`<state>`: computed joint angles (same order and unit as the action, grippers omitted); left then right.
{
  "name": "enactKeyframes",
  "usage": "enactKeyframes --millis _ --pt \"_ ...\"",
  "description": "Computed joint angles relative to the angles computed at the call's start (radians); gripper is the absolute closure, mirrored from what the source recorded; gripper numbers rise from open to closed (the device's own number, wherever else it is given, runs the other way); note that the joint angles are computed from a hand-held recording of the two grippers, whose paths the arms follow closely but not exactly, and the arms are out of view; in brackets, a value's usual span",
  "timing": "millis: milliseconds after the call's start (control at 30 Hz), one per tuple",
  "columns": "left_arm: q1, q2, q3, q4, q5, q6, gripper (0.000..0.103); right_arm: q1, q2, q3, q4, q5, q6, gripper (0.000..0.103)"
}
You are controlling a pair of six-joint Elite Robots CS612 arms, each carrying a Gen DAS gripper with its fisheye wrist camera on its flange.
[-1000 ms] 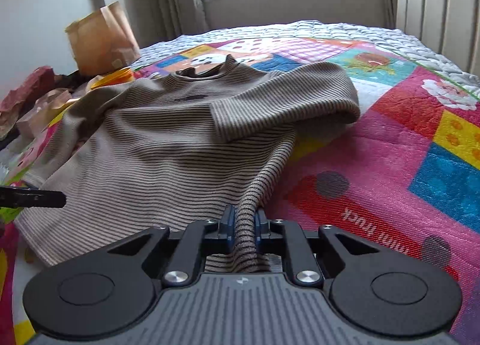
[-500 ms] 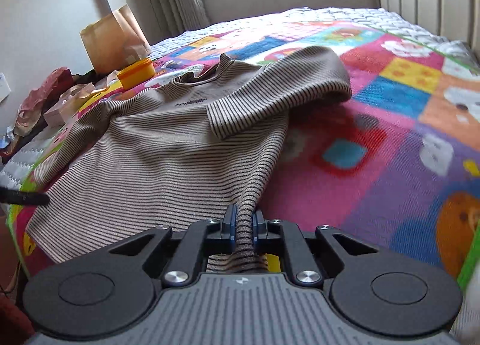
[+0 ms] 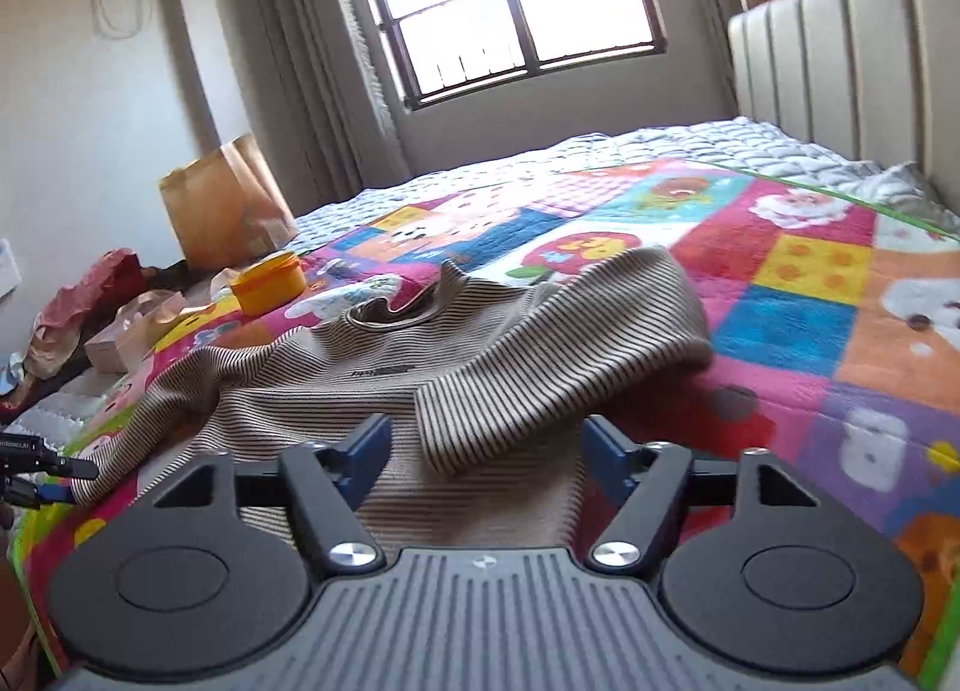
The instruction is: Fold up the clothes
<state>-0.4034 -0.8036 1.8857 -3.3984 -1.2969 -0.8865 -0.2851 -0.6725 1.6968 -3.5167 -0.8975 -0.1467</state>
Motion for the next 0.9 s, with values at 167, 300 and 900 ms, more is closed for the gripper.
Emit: enactKeyframes --millis 167,300,900 --pt "-0.006 0.013 -0.021 0.027 0.021 0.056 0.046 0.029 0.016 -0.028 0.114 -0.076 -0.104 0.015" --pt "-0.002 0.017 -0.031 0.043 0.044 0.081 0.083 0.029 0.024 -0.032 0.141 -0.07 -0.131 0.0" --pt "0.063 -0.032 0.051 -0.173 0.11 -0.165 0.056 0.009 0.042 -0.038 0.103 -0.006 -0.06 0.0"
